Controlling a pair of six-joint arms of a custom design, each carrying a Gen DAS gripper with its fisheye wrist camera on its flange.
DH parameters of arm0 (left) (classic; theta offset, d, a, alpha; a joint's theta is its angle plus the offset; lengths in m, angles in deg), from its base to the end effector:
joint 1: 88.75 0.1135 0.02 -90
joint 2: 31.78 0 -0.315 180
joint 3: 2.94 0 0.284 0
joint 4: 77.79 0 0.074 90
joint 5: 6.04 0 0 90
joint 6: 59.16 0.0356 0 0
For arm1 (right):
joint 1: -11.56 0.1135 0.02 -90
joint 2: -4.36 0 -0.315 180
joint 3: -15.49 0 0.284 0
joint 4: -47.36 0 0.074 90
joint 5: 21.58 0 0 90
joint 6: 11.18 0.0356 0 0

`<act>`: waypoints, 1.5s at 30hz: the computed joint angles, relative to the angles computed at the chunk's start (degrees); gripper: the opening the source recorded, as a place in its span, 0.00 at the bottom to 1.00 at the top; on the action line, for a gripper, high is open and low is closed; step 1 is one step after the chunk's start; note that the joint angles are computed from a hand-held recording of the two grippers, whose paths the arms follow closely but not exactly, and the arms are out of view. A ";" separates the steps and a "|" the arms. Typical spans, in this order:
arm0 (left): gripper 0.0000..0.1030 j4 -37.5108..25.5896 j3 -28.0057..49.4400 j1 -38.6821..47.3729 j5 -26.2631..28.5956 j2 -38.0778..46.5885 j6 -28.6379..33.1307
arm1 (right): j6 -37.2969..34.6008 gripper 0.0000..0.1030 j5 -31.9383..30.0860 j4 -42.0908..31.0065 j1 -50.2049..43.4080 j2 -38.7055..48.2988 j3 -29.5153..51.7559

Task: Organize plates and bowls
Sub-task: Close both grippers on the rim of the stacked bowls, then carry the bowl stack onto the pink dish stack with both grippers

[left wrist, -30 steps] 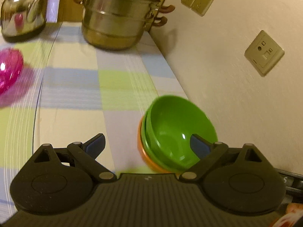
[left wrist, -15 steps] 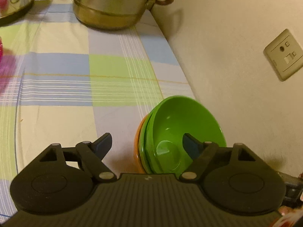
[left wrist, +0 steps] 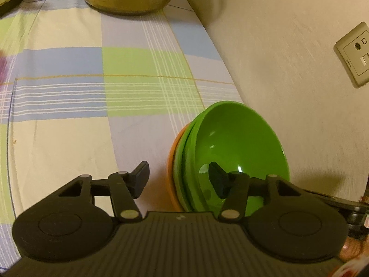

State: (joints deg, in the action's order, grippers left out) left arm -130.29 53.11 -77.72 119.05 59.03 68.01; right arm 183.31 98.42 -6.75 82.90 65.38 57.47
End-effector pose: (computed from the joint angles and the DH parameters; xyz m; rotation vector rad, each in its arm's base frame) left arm 0.2618 0.0302 0.1635 0.6417 2.6721 -0.7662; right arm 0.0701 0.1518 0.1961 0.8363 2.4501 0.3577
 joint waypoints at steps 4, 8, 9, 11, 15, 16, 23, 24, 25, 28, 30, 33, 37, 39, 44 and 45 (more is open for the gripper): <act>0.43 0.91 -0.15 -1.01 -0.74 0.67 -0.20 | -1.21 0.44 -1.61 1.22 -1.44 1.00 -0.37; 0.38 1.39 -0.23 -2.08 -1.02 1.36 -0.57 | -2.44 0.35 -3.94 3.17 -3.23 2.12 -1.05; 0.36 1.39 -0.26 -2.24 -0.99 1.45 -0.61 | -2.52 0.32 -4.34 3.45 -3.50 2.29 -1.23; 0.35 1.42 -0.47 -2.49 -1.10 1.27 -0.49 | -2.24 0.30 -4.55 3.58 -3.63 2.51 -1.43; 0.32 1.52 -0.78 -2.86 -1.57 1.10 -0.36 | -1.46 0.29 -4.43 4.02 -3.61 2.07 -1.99; 0.32 1.80 -0.91 -2.96 -1.64 1.09 -0.44 | -1.29 0.28 -4.37 4.12 -3.60 1.99 -2.11; 0.26 2.69 -1.69 -3.54 -2.61 0.01 -0.39 | -0.52 0.27 -4.29 3.51 -3.34 2.63 -1.62; 0.26 2.81 -1.95 -3.59 -2.90 -0.38 0.13 | -0.05 0.26 -4.10 3.33 -3.22 2.73 -1.51; 0.26 2.89 -2.13 -3.68 -3.09 -0.70 0.19 | 0.45 0.26 -3.84 3.27 -3.00 2.86 -1.50; 0.26 2.76 -2.39 -3.45 -3.48 -1.22 0.55 | 2.00 0.26 -3.35 3.05 -2.17 3.25 -1.39; 0.26 2.49 -2.47 -3.09 -3.60 -1.43 1.02 | 2.14 0.25 -3.48 2.72 -1.84 3.39 -1.22; 0.26 1.53 -2.36 -2.01 -3.55 -1.79 1.77 | 2.36 0.25 -3.74 2.76 -1.50 3.60 -0.99; 0.26 -0.18 -2.00 0.26 -3.43 -2.43 3.99 | 2.97 0.25 -4.09 3.32 -0.70 4.17 -0.49; 0.26 -1.13 -1.67 1.71 -3.34 -2.64 5.20 | 3.08 0.25 -3.85 3.29 -0.06 5.20 0.38; 0.26 -4.45 0.40 6.18 -3.00 -2.22 8.71 | 2.15 0.25 -3.37 3.34 0.67 8.54 3.66; 0.26 -5.32 1.13 7.30 -2.85 -1.95 9.51 | 1.73 0.25 -3.25 3.36 0.76 9.44 4.57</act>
